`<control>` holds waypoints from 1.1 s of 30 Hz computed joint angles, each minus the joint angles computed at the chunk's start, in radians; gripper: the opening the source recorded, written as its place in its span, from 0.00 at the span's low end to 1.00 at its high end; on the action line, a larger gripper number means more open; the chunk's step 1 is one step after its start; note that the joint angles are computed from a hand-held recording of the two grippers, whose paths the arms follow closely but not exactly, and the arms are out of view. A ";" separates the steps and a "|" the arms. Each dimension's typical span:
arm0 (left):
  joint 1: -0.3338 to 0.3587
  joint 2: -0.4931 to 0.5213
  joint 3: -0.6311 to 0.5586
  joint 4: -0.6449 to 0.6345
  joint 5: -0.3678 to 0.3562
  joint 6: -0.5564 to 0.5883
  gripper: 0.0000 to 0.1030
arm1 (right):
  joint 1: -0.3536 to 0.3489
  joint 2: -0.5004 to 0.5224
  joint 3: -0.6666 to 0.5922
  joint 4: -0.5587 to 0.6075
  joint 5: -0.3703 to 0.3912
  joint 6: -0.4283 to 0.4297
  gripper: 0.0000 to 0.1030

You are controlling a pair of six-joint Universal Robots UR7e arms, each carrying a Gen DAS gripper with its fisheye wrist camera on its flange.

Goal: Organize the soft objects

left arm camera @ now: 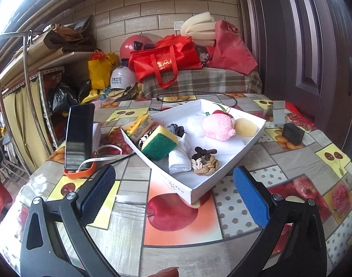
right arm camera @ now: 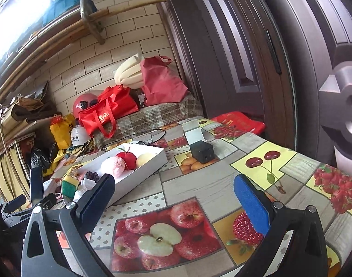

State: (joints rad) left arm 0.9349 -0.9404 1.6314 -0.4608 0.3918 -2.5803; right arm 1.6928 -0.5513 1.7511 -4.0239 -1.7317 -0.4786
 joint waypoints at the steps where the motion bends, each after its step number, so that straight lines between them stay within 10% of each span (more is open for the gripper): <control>1: -0.002 0.007 -0.022 0.056 0.003 -0.034 1.00 | -0.003 -0.002 0.006 -0.007 0.000 0.012 1.00; 33: -0.019 0.010 -0.101 0.249 -0.025 -0.170 1.00 | 0.040 0.057 -0.003 -0.137 -0.027 -0.171 1.00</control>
State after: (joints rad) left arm 0.9161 -0.9309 1.5302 -0.2117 0.3669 -2.7508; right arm 1.7332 -0.4945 1.7476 -4.1605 -1.7587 -0.6496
